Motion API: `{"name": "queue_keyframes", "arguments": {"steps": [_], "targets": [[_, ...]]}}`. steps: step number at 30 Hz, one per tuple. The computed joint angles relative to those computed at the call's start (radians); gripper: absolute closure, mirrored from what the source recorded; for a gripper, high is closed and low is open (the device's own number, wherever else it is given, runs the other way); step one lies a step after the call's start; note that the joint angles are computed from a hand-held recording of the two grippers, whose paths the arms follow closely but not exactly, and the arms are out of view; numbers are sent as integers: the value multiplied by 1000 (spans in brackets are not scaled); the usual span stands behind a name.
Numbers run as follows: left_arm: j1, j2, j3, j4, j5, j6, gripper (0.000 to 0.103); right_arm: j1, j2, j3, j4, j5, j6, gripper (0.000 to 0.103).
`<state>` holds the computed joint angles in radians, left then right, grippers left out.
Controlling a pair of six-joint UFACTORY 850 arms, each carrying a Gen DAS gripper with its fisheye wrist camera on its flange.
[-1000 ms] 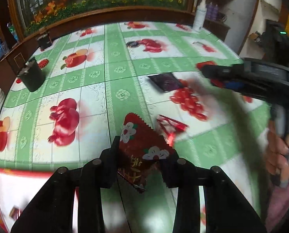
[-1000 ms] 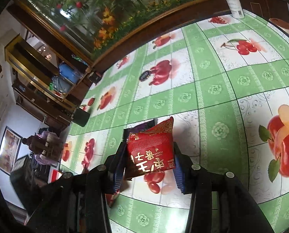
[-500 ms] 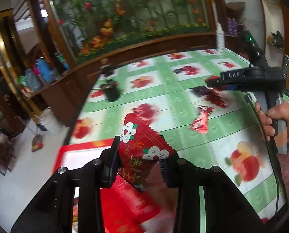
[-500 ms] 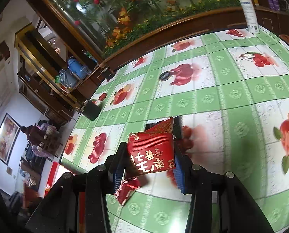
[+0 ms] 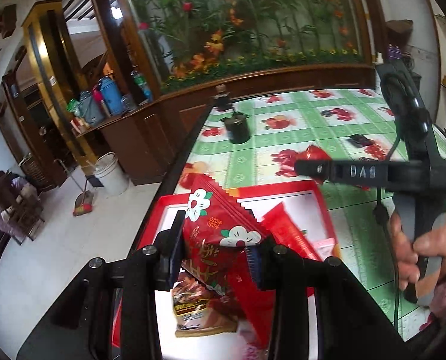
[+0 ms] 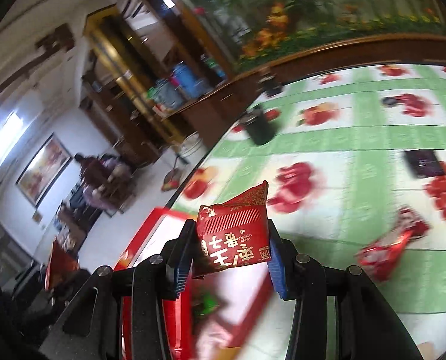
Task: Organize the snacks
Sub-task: 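Carry both red packets over the white tray and release them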
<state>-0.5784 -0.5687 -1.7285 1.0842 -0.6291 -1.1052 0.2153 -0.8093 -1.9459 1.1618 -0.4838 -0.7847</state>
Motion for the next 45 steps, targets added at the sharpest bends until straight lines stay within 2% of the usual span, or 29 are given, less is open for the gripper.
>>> {"name": "queue_keyframes", "arguments": {"steps": [5, 13, 21, 35, 39, 41, 43, 44, 45], "targets": [[7, 12, 31, 30, -15, -48, 69, 23, -4, 6, -67, -6, 4, 58], [17, 20, 61, 51, -33, -85, 69, 27, 3, 35, -72, -27, -42, 57], [22, 18, 63, 47, -35, -84, 69, 45, 33, 78, -40, -20, -154, 56], [23, 13, 61, 41, -42, -82, 68, 47, 43, 89, 9, -29, -226, 54], [22, 11, 65, 56, -53, -102, 68, 45, 51, 99, 46, -35, -264, 50], [21, 11, 66, 52, -59, -99, 68, 44, 55, 103, 52, -36, -269, 43], [20, 7, 61, 43, -68, -87, 65, 40, 56, 104, 66, -44, -274, 41], [20, 4, 59, 43, -74, -86, 56, 39, 60, 108, 76, -40, -283, 41], [18, 1, 56, 48, -84, -90, 41, 37, 63, 110, 81, -38, -286, 41]]}}
